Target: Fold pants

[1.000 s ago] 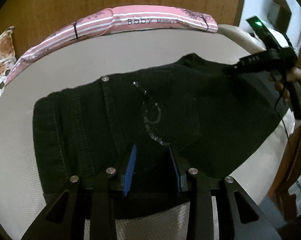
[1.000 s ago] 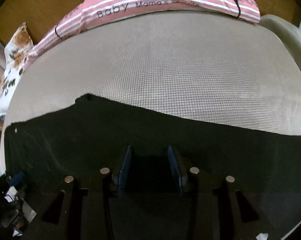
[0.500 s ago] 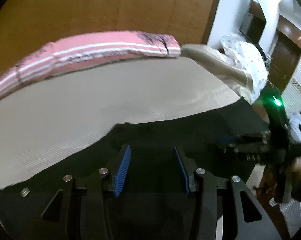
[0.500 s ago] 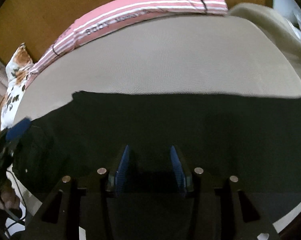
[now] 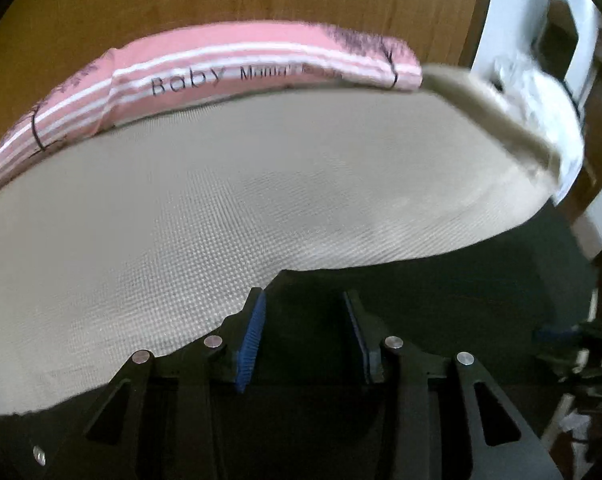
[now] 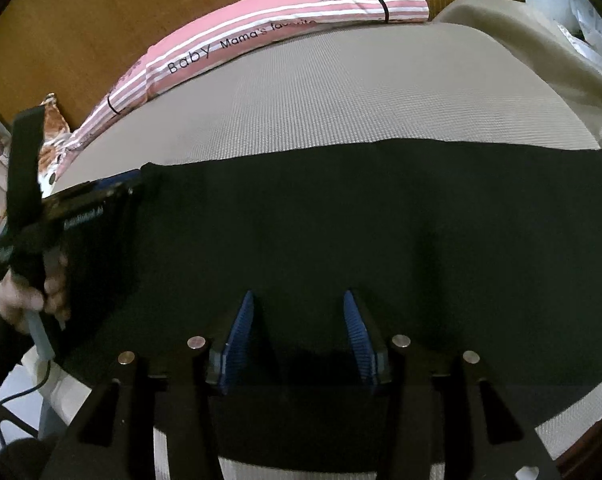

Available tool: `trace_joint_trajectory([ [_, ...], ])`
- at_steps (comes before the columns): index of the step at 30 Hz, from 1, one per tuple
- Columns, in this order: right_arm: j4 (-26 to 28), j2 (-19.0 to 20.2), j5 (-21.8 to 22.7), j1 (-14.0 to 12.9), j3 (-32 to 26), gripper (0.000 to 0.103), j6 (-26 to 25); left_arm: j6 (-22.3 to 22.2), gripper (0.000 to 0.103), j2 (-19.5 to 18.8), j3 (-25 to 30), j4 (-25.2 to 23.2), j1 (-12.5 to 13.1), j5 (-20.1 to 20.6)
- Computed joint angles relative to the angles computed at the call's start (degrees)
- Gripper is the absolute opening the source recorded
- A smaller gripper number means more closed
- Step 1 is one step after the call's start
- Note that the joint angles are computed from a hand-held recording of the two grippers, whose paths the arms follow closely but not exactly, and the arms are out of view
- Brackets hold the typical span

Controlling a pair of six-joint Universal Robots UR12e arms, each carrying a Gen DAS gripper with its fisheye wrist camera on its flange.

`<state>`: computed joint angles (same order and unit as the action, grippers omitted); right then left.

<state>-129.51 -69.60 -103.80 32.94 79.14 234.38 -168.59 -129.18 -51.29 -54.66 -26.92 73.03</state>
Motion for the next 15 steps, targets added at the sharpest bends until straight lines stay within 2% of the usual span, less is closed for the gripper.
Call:
trace_joint_trajectory([
  [3,-2.79,-1.17,0.15,0.30,2.21,0.047,1.60,2.90,0.040,3.67,-5.55,4.06,0.47,-3.85],
  [7,-8.68,-3.59,0.63,0.18,6.80,0.048,7.36,7.20,0.040,7.45,-11.20,4.26,0.27,-6.47],
  [11,-10.72,-7.04,-2.96,0.61,11.47,0.049,15.42,11.65,0.040,9.80,-14.84,1.66,-0.15,-5.67],
  [15,-10.65,-11.49,-8.35,1.59,16.84,0.050,25.02,11.80,0.041,11.54,-17.53,0.24,-0.11,-4.93],
])
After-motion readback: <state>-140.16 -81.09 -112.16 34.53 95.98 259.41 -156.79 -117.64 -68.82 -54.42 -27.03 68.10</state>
